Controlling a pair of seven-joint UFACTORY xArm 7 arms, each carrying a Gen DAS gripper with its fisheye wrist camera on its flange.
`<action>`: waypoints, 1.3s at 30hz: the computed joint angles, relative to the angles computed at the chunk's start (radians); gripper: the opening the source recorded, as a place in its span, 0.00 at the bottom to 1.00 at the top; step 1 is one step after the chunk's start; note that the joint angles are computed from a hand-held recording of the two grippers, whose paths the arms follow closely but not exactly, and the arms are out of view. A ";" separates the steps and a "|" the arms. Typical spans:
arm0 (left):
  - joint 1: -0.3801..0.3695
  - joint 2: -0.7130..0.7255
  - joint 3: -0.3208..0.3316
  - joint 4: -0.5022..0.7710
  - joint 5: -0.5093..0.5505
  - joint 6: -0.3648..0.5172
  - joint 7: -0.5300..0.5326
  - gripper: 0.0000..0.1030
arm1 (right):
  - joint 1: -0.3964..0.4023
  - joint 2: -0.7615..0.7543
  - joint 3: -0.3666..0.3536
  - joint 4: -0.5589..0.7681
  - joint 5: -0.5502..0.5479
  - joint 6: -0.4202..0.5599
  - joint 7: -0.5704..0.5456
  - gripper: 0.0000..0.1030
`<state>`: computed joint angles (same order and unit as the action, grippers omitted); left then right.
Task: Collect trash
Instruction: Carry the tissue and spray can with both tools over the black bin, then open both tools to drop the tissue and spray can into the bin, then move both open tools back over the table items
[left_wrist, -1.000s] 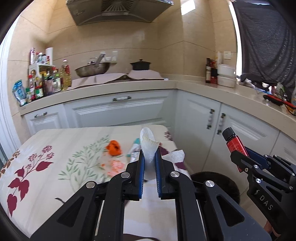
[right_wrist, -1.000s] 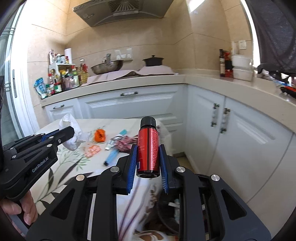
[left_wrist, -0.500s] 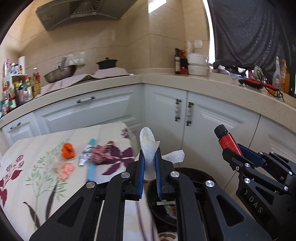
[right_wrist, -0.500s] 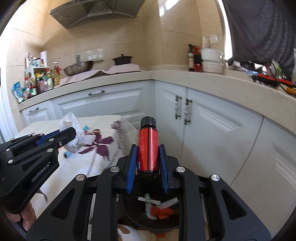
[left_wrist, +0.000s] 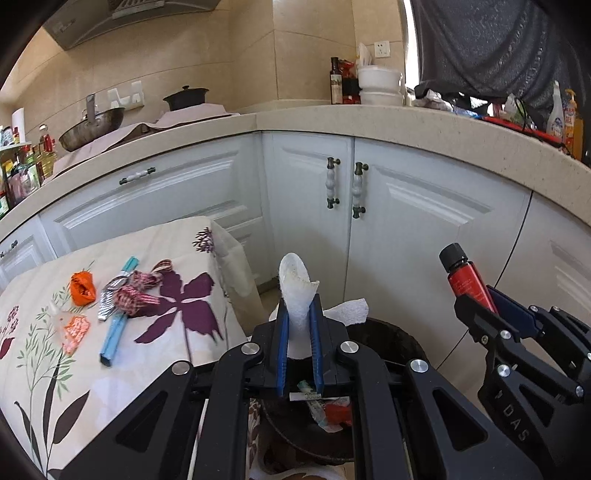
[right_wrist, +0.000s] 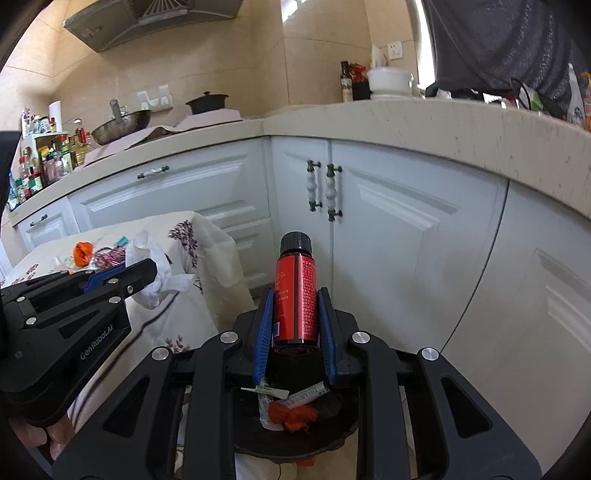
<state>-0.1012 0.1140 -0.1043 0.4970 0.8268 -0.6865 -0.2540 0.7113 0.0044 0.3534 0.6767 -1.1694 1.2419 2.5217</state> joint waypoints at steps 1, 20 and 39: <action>-0.008 0.004 -0.005 0.002 -0.015 0.006 0.008 0.11 | -0.002 0.001 -0.002 -0.002 -0.001 -0.005 0.003 0.23; -0.047 0.056 -0.055 0.053 -0.178 0.088 0.077 0.47 | -0.044 0.004 -0.026 -0.033 -0.019 -0.022 0.057 0.50; 0.136 0.034 0.063 0.139 0.029 0.052 -0.089 0.58 | -0.052 0.127 -0.074 0.210 -0.201 -0.075 -0.093 0.53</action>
<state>0.0353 0.1480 -0.0416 0.6359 0.8562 -0.6348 -0.3426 0.6597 0.1309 0.2796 0.8872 -1.3700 1.1667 2.4289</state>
